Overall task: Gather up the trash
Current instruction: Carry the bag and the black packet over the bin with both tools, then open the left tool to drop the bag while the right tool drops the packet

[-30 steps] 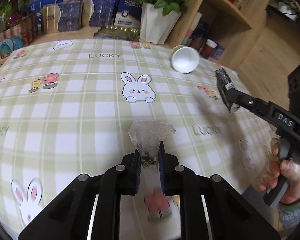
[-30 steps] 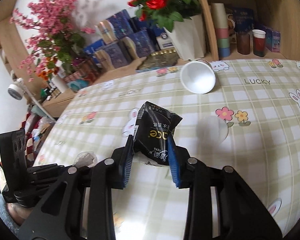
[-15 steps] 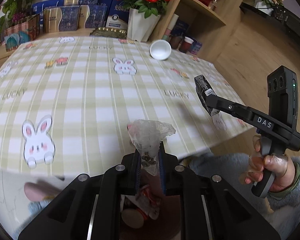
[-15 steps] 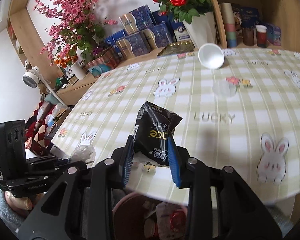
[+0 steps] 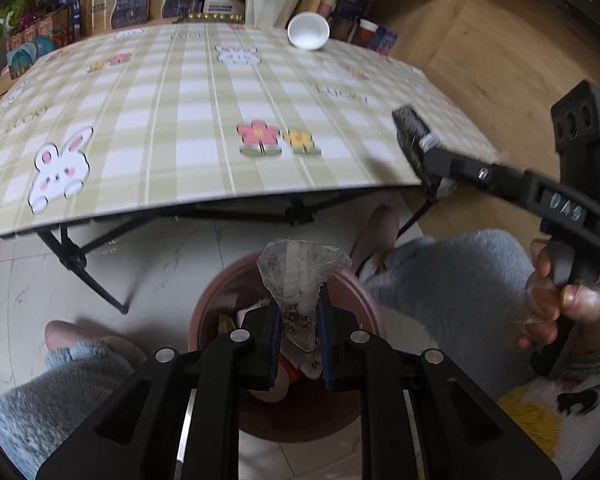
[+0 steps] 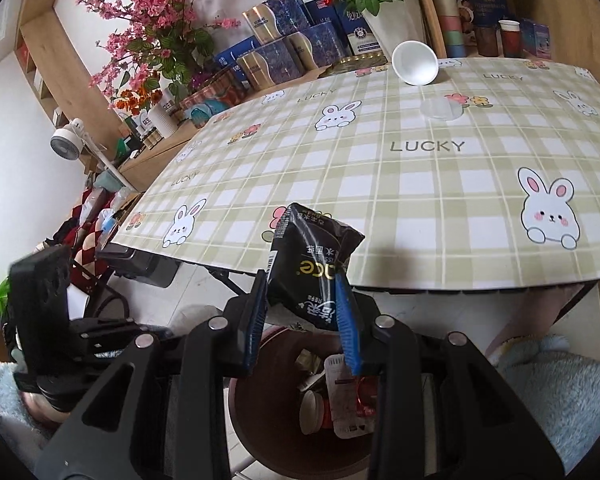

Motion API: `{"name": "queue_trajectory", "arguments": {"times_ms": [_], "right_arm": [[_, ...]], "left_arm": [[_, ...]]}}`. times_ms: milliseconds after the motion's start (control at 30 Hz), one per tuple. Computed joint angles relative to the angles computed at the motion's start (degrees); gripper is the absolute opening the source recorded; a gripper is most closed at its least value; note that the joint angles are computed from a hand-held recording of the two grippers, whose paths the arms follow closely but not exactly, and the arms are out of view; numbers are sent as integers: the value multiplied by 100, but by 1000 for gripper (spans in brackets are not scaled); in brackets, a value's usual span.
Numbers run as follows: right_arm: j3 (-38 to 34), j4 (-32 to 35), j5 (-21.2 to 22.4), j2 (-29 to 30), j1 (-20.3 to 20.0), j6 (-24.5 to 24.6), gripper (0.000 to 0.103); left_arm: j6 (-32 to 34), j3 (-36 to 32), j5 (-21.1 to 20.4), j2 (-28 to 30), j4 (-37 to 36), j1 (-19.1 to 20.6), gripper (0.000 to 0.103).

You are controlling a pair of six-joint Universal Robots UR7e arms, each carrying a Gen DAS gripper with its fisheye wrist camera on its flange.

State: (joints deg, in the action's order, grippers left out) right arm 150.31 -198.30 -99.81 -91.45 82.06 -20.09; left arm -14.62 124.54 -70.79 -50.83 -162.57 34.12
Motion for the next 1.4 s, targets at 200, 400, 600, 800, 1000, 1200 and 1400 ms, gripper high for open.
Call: {"name": "queue_trajectory", "arguments": {"times_ms": [200, 400, 600, 800, 1000, 1200, 1400], "right_arm": [[189, -175, 44, -46, 38, -35, 35], [315, -96, 99, -91, -93, 69, 35], [317, -67, 64, -75, -59, 81, 35], [288, 48, 29, -36, -40, 73, 35], [260, 163, -46, -4, -37, 117, 36], [139, 463, -300, 232, 75, 204, 38], [27, 809, -425, 397, 150, 216, 42]], "left_arm": [[-299, -35, -146, 114, 346, 112, 17], [-426, -85, -230, 254, 727, 113, 19], [-365, -128, -178, 311, 784, 102, 34], [-659, 85, 409, 157, 409, -65, 61], [-1288, 629, 2047, -165, -474, -671, 92], [-1799, 681, 2743, -276, -288, -758, 96], [-2230, 735, 2860, -440, -79, -594, 97]]}}
